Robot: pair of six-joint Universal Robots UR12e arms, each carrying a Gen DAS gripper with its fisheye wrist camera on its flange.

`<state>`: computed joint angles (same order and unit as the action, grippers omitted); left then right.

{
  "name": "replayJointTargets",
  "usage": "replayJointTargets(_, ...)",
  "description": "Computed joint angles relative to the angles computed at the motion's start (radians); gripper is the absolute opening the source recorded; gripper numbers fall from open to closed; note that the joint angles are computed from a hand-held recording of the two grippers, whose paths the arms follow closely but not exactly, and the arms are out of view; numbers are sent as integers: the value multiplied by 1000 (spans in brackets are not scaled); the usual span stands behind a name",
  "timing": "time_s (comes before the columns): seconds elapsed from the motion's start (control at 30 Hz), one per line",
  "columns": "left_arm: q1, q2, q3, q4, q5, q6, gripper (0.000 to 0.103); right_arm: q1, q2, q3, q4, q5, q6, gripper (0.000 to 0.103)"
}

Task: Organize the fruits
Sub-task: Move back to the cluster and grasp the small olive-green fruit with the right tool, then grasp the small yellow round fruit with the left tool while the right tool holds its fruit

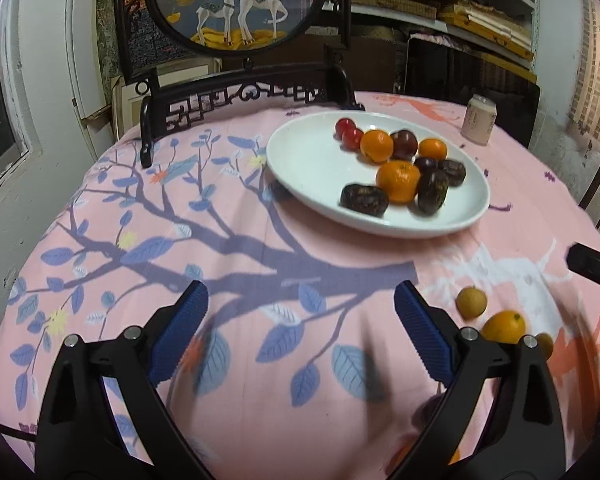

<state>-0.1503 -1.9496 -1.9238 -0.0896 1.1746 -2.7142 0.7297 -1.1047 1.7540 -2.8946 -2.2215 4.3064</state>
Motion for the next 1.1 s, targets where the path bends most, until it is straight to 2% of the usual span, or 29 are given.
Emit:
replayJointTargets(0.17, -7, -2, -2, 2, 28, 12, 96, 31, 9, -17, 55, -3, -45, 73)
replayJointTargets(0.2, -6, -2, -1, 3, 27, 12, 96, 36, 10, -22, 80, -7, -48, 70)
replayJointTargets(0.3, -6, -2, -1, 3, 29, 7, 96, 37, 12, -26, 105, 20, -53, 51)
replayJointTargets(0.37, -7, -2, 1, 1, 34, 5, 96, 33, 13, -27, 117, 49, -56, 45)
replayJointTargets(0.5, -7, -2, 1, 2, 35, 8, 96, 34, 20, -43, 154, 62, -75, 44)
replayJointTargets(0.63, -10, -2, -2, 3, 38, 20, 96, 30, 22, -48, 173, 81, -71, 38)
replayJointTargets(0.83, -15, 0, -9, 14, 43, 47, 96, 25, 29, -60, 181, 114, -104, 32)
replayJointTargets(0.97, -18, 1, -11, 12, 45, 58, 96, 19, 34, -67, 187, 152, -129, 25)
replayJointTargets(1.1, -19, 4, -15, 6, 33, 82, 96, 20, 34, -68, 189, 150, -125, 24)
